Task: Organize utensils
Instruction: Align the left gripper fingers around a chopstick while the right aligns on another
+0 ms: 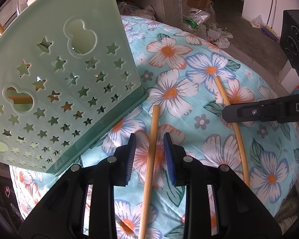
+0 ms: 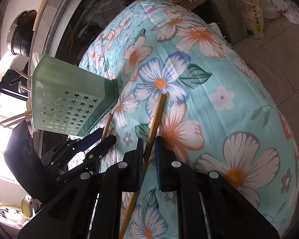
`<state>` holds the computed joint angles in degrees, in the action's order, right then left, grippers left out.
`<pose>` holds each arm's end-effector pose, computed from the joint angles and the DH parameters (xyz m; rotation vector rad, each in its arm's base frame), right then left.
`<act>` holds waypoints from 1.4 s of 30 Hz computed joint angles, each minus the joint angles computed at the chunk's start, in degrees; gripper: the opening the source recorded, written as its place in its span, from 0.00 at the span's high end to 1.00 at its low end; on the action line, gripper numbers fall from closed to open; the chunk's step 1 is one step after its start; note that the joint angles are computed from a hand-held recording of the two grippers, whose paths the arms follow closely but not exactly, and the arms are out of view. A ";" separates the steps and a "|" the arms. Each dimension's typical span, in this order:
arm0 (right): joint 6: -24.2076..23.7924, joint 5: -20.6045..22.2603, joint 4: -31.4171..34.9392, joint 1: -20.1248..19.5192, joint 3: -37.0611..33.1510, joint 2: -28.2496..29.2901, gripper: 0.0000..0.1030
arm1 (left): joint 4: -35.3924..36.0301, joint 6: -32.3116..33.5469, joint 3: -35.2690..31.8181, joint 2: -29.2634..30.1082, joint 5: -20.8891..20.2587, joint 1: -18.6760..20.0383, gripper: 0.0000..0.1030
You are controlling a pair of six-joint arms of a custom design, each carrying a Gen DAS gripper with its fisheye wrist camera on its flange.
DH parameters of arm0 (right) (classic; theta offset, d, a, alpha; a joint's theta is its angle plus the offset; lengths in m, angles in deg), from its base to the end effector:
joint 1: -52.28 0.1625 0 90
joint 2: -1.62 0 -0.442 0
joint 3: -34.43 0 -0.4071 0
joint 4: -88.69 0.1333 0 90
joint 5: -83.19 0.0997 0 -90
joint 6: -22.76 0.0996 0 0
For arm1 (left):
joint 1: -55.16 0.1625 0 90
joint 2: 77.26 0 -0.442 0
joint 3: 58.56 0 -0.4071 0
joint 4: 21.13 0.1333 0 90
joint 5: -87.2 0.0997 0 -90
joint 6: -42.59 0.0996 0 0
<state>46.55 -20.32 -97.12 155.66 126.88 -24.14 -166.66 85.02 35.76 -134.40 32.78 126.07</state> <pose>0.2675 -0.6491 -0.0554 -0.3600 -2.9458 0.8423 -0.0431 -0.7092 0.2423 1.1501 2.1820 -0.2298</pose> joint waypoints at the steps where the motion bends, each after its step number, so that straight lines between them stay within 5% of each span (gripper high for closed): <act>1: 0.00 0.01 -0.05 -0.01 0.03 0.00 0.89 | 0.03 0.03 0.10 -0.16 -0.03 0.04 0.74; 42: 0.24 0.16 -0.23 -0.04 0.26 -0.12 0.89 | -0.04 0.07 -0.02 0.02 -0.16 0.01 0.78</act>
<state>46.79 -20.16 -97.35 155.62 127.14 -24.26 -166.70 85.09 35.74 -134.38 32.62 126.08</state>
